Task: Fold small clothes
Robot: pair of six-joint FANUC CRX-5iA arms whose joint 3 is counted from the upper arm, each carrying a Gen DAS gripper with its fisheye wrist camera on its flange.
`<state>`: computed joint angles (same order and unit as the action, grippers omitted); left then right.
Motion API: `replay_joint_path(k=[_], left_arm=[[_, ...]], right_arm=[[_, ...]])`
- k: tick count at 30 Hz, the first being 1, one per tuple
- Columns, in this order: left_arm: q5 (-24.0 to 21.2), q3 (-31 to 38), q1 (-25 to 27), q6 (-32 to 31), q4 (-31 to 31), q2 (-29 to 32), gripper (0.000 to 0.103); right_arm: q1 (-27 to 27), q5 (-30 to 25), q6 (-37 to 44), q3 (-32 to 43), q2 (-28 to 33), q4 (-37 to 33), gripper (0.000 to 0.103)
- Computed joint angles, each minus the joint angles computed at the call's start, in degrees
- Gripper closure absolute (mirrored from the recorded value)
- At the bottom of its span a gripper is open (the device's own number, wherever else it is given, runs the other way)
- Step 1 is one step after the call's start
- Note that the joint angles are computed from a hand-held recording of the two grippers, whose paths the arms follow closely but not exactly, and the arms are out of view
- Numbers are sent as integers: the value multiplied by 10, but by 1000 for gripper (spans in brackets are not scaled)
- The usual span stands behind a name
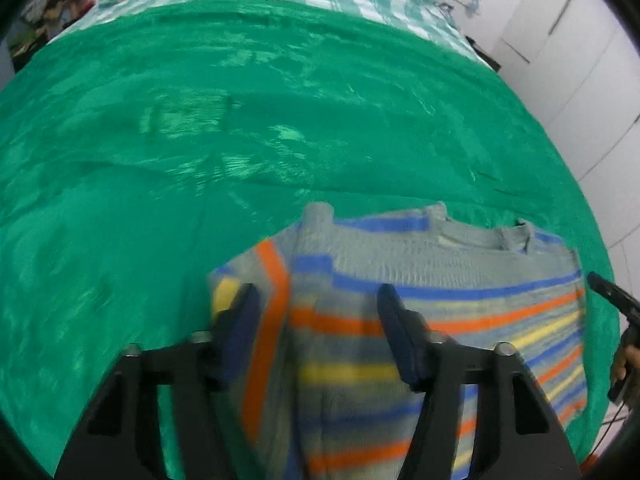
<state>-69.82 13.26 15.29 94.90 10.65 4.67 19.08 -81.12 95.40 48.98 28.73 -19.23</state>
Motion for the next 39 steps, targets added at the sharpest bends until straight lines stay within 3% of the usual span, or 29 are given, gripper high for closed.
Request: replay_joint_path(k=[1,2,3,6,9,10,13,14,15,16,17,19,20,24,29,34,39], left_arm=[[-10,9,-4,-6,-5,11,97],[-15,17,-10,-1,-19,15,101],[-4,8,-9,-2,-17,7,101],[42,-38,8,4,-1,-35,101],[58,-48,3,22,-35,-43,101],[47,-41,-5,33,-54,-33,100],[39,-29,-17,59,-74,-23,93],[34,-28,-16,64,-69,-27,77],[32,-29,-14,65,-63,-33,50],[30,-31,-18,70,-74,-48,38],[33,-33,-25,76,-92,-62,23],[40,-54,-35,70,-110,-100,16],[33,-66,-39,65,-111,-120,15],[1,-124,-75,97,-136,-201,13],[-45,-168,-181,200,-208,-274,12],[-77,-157,-273,261,-276,-259,11],[-91,-152,-303,277,-287,-243,11]], right_arm=[[8,-17,2,20,21,11,77],[24,-41,6,45,48,43,100],[32,-46,13,48,55,66,103],[42,15,38,6,24,76,103],[40,81,37,-33,-2,70,103],[41,85,29,-33,3,79,103],[31,8,-9,28,55,80,102],[27,21,-13,15,44,72,102],[27,44,-17,-10,25,79,101],[29,60,-20,-29,8,89,92],[33,73,-18,-52,-12,102,66],[49,120,-8,-127,-68,143,28],[60,153,1,-178,-107,167,27],[97,172,-29,-296,-195,259,27],[134,184,-117,-428,-301,332,27],[151,171,-159,-475,-353,341,27],[165,169,-170,-494,-380,349,27]])
